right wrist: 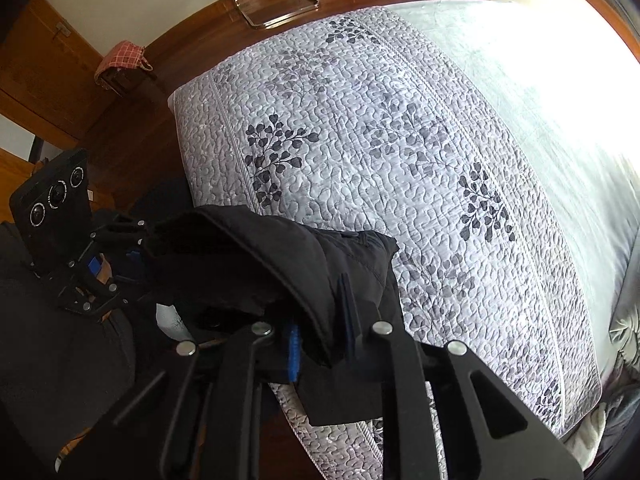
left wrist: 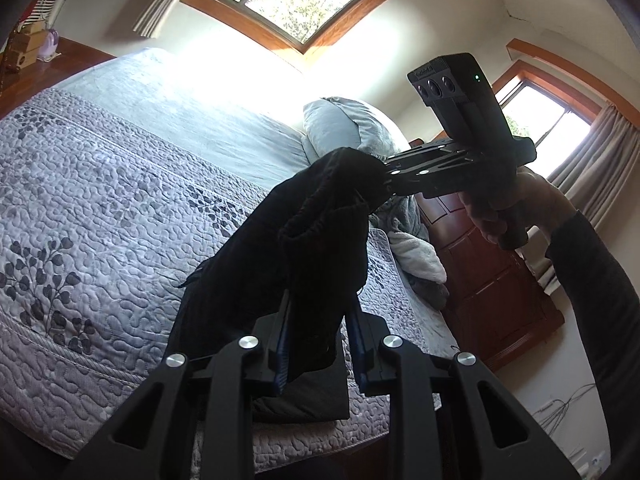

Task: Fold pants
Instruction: 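Lift the pants with both grippers and fold them over onto themselves, then lower the folded pants onto the bedspread with both grippers and release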

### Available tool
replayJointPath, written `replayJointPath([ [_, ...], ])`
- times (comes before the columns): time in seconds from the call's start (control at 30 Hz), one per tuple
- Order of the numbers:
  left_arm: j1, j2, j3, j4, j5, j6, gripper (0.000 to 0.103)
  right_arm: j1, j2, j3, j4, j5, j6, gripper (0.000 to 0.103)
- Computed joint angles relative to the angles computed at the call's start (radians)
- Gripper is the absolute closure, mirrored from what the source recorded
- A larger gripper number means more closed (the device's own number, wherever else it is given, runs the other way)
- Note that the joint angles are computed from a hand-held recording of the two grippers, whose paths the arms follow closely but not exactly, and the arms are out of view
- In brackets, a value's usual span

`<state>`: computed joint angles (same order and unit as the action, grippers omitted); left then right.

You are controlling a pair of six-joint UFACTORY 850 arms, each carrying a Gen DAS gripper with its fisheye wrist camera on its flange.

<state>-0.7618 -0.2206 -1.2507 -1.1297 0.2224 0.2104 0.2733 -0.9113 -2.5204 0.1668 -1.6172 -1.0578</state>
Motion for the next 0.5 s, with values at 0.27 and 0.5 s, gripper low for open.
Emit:
replayJointPath([
  [0.27, -0.023, -0.069, -0.087, -0.164, -0.031, 0.194, 0.079, -0.047, 0.069, 0.129, -0.002, 0.068, -0.043, 0.089],
  [0.5, -0.044, -0.139, -0.176, -0.388, -0.058, 0.455, 0.079, -0.099, 0.096, 0.183, -0.001, 0.1, -0.071, 0.089],
])
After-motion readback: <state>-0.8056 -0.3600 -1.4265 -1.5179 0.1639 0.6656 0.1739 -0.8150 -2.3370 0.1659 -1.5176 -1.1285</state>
